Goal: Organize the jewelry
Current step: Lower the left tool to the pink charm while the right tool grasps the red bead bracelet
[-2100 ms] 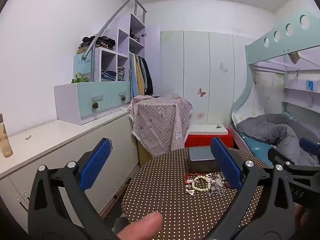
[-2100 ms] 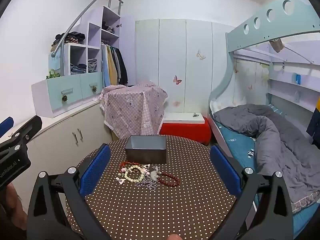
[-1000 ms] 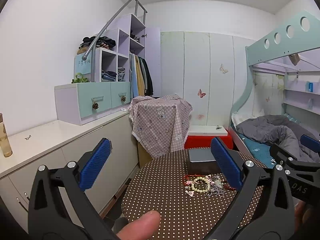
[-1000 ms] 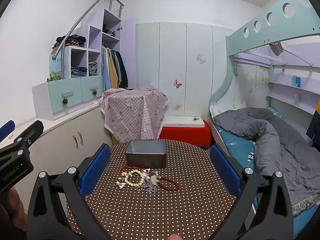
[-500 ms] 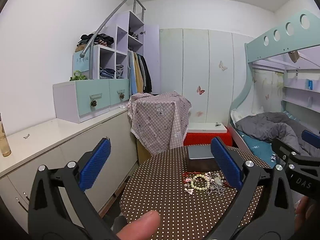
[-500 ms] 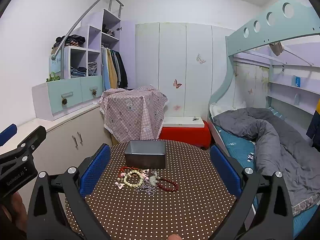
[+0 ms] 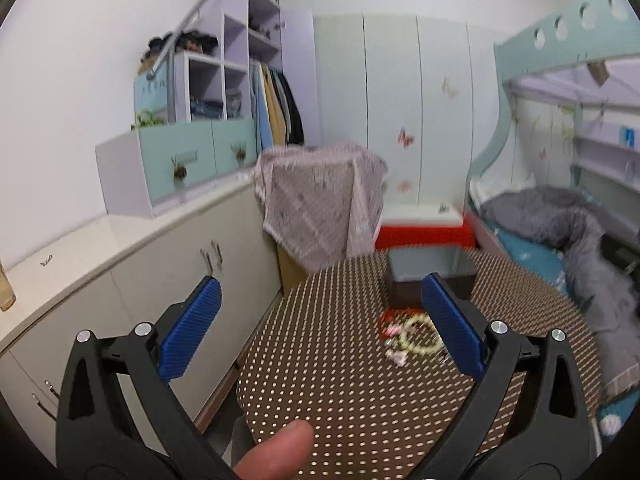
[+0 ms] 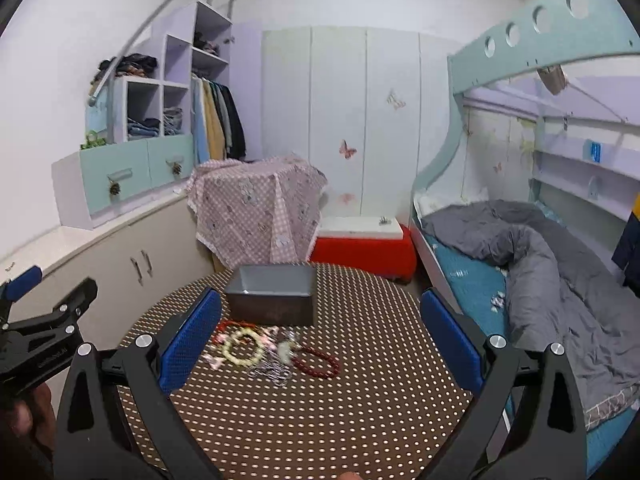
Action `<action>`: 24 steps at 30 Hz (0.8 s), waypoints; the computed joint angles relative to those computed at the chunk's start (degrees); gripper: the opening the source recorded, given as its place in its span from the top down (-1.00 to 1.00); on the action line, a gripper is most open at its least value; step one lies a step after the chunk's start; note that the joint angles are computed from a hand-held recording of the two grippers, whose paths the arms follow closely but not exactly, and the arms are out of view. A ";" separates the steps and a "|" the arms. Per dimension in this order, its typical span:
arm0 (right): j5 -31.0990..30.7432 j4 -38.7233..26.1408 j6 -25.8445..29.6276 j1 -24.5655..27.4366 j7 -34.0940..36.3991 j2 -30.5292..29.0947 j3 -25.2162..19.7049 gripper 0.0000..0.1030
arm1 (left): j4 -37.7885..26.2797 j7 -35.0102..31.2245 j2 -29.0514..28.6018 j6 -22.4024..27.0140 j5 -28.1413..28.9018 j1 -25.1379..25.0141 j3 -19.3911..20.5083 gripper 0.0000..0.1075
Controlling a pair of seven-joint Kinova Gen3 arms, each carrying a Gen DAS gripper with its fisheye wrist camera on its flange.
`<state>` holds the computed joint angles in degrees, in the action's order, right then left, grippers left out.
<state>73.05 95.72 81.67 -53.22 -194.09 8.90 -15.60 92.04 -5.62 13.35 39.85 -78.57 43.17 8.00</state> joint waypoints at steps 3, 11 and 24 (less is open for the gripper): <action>-2.87 1.42 -3.88 2.69 0.63 -0.38 0.93 -0.87 | -3.01 -6.99 3.68 0.73 4.63 -6.17 6.11 -0.82; -11.24 3.98 -16.99 9.89 4.37 1.06 3.70 -0.87 | -13.25 -25.63 17.64 5.95 11.66 -21.25 27.35 -0.82; -19.65 5.74 -28.74 15.31 12.49 2.96 8.05 -0.87 | -28.83 -51.42 27.69 8.81 33.09 -22.05 27.22 -0.22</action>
